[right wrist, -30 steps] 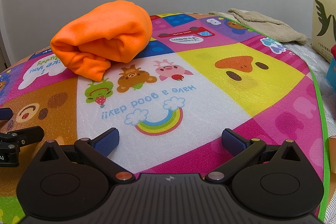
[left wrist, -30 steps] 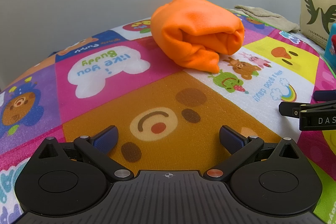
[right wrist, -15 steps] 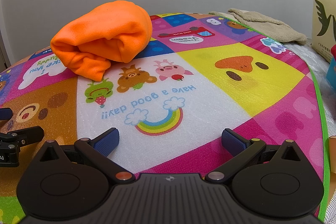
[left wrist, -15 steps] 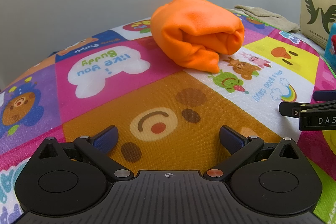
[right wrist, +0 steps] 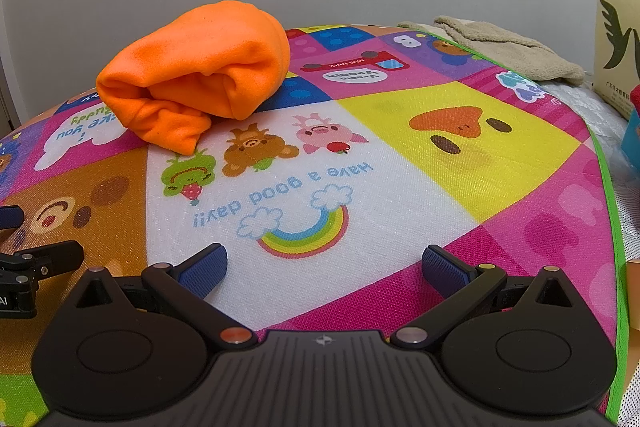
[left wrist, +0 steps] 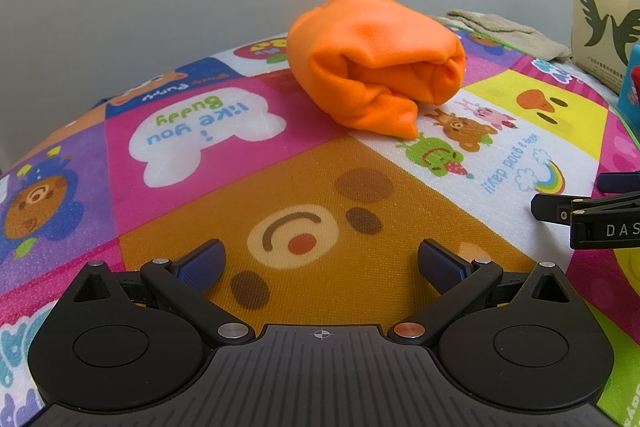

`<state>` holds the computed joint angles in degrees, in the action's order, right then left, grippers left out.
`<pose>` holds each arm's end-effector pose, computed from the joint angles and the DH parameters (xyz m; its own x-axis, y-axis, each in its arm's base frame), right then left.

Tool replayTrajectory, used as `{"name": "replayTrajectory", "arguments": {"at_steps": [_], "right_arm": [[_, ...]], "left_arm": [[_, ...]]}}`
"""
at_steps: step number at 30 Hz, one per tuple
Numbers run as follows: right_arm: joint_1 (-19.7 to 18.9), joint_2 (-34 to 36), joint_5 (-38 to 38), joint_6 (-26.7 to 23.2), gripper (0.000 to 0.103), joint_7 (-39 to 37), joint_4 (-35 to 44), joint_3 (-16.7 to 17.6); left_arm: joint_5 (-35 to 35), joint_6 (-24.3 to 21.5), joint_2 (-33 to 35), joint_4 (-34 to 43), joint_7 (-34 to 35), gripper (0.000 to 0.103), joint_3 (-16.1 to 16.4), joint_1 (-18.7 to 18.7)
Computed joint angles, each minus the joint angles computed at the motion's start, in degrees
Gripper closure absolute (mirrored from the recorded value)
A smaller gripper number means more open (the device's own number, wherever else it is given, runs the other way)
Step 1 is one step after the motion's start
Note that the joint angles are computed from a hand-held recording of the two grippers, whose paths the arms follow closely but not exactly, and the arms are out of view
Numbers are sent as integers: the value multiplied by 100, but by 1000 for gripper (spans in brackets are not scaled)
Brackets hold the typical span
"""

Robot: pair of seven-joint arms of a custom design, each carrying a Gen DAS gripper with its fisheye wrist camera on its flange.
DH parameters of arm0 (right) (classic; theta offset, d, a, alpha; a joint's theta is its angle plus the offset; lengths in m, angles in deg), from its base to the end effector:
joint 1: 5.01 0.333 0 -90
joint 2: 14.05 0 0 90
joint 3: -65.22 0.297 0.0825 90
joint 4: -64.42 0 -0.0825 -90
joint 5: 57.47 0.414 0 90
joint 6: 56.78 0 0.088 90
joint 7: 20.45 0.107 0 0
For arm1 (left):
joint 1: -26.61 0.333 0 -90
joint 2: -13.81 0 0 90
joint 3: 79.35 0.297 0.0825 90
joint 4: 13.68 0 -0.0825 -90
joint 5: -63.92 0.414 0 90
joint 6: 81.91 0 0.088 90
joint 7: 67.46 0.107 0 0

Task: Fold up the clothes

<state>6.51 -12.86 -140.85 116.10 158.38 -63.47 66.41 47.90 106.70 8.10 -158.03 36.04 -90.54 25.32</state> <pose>0.5284 0.1946 0.3641 0.0656 -0.9978 0.0047 -0.6351 -0.0454 -0.7711 0.5173 -0.0857 0.3760 -0.1581 -0.9873 -0.0149 -0.6377 0.1136 -0.7619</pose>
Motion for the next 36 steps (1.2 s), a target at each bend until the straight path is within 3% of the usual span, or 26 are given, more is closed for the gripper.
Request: {"name": "replayTrajectory", "arguments": {"at_steps": [18, 20, 26, 33, 36], "right_arm": [[2, -2, 6, 2, 0, -3, -2, -4], [3, -1, 7, 1, 0, -4, -1, -3], [2, -2, 9, 5, 0, -6, -2, -3], [0, -4, 11, 5, 0, -11, -5, -4], [1, -4, 16, 2, 0, -14, -4, -2]], "left_arm": [[19, -5, -7, -2, -25, 0, -67, 65], [10, -7, -1, 9, -37, 0, -234, 218], [30, -8, -10, -5, -32, 0, -12, 16], [28, -7, -22, -16, -31, 0, -6, 10], [21, -9, -22, -9, -43, 0, -234, 221]]}}
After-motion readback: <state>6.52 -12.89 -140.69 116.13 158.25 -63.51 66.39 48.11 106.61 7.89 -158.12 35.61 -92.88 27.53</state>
